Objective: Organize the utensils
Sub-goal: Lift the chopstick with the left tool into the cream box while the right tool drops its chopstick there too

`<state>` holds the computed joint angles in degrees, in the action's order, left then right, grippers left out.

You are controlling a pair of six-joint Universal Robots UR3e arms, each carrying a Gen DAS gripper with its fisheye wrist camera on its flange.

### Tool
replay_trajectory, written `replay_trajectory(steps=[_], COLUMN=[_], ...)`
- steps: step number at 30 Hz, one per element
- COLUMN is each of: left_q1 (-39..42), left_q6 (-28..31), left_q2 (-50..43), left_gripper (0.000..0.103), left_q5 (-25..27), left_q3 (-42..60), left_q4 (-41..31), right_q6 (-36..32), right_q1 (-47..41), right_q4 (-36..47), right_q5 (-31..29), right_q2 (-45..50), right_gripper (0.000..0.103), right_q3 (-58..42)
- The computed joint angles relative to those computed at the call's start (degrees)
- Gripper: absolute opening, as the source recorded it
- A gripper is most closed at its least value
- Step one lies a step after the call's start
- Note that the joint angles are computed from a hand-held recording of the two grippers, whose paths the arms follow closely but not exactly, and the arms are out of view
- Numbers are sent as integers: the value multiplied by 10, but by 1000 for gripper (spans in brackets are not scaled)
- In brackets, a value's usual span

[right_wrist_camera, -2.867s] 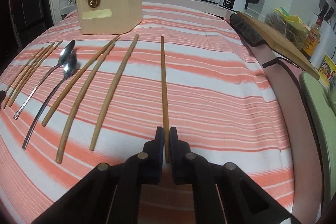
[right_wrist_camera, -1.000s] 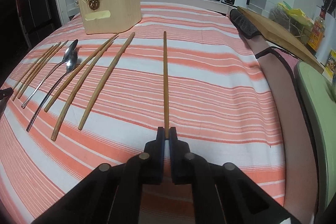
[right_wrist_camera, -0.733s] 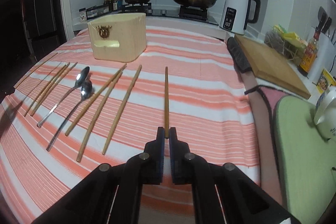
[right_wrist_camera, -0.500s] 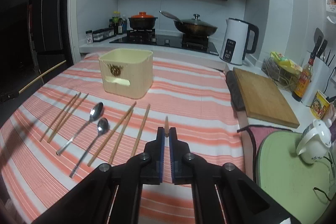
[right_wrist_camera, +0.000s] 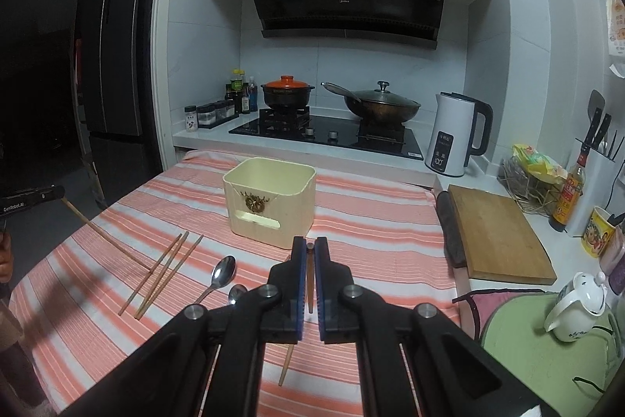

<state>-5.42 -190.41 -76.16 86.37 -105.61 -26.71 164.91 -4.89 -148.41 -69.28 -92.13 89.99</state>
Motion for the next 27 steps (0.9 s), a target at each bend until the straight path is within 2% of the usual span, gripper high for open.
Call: replay_trajectory(steps=[3,7,13,19,24,27], left_q1=[-13,-19,-26,-19,-24,-29], left_q6=[0,-4,-18,-40,-68,-79], left_q2=[-11,-47,-117,-207,-310,-392], left_gripper=[4,4,4,4,4,4], left_q5=[2,-22,-50,-67,-43,-24], left_q3=[44,122,247,386,516,624], left_q4=[-14,-41,-83,-107,-108,-138], right_q6=[5,21,59,103,127,141], right_q1=[-1,-1,8,42,82,97], right_q4=[4,16,47,56,52,93], right_q5=[10,29,44,23,-25,-41], right_q2=[-1,10,59,149,256,343], right_gripper=[4,4,4,4,4,4], right_q3=[-9,-40,-135,-287,-440,-571])
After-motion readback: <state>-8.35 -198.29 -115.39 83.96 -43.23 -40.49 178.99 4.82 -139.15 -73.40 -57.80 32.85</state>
